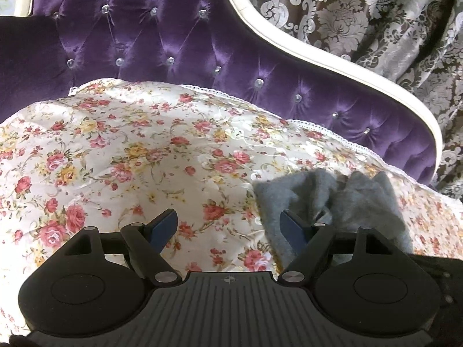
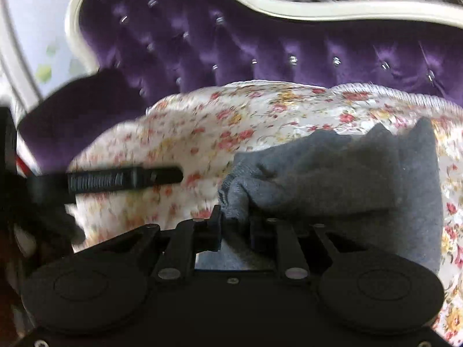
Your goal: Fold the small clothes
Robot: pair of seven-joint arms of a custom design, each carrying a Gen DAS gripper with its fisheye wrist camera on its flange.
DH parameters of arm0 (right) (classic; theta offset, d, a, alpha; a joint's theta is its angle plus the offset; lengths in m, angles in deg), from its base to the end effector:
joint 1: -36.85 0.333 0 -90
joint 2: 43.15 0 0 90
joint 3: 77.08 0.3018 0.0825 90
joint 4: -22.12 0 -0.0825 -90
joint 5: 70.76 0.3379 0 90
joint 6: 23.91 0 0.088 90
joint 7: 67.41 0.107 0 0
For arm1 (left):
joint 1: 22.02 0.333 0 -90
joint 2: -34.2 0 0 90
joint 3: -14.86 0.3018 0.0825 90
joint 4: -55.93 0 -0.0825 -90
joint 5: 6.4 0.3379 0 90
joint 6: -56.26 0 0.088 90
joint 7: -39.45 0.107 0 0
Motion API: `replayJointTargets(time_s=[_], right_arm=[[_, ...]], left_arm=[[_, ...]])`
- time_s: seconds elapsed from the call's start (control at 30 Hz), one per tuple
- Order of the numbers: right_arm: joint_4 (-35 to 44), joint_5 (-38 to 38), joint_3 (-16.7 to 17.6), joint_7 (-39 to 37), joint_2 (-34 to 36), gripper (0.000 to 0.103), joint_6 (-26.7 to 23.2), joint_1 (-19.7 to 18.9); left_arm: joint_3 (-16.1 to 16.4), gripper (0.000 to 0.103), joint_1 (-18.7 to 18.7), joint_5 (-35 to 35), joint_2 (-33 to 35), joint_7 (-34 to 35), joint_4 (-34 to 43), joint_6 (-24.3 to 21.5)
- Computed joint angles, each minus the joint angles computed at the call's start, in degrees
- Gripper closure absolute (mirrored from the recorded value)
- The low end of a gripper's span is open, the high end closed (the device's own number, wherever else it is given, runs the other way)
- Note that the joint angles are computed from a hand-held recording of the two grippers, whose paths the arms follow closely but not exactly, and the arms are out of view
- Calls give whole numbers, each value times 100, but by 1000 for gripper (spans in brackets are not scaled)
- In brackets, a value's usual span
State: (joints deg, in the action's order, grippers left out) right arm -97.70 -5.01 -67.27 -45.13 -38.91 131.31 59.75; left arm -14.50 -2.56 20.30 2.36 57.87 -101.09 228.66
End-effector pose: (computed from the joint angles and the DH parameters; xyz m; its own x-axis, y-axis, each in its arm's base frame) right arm 0.4807 0.2688 0.4440 0.7666 -0.6000 -0.2290 -0.5437 -0.4166 -0.7286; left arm 0.3680 -0.1065 0.4559 0.4456 -0.8538 0.2692 -0.5284 -0.4936 -0.6907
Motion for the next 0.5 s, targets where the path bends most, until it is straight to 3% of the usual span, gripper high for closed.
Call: replayJointTargets(time_s=[0.13, 0.17, 0.27, 0.4, 0.5], right_arm=[[-319, 646, -126, -967, -403, 57, -695, -122], [-378, 782, -197, -1087, -501, 50, -895, -146], [-597, 1060, -392, -1330, -807, 47, -1248, -206], [-754, 1149, -577, -1218, -978, 47, -1315, -297], [-754, 1055, -598, -1078, -939, 47, -878, -350]], left_arm=[[-84, 26, 46, 47, -62, 6, -21, 208], [-109, 26, 53, 44, -83, 29, -32, 281], [-236, 26, 108, -13, -143, 127, -63, 523], [-247, 26, -6, -230, -60, 419, -134, 964], [-128, 26, -243, -397, 78, 725, -141, 1100]])
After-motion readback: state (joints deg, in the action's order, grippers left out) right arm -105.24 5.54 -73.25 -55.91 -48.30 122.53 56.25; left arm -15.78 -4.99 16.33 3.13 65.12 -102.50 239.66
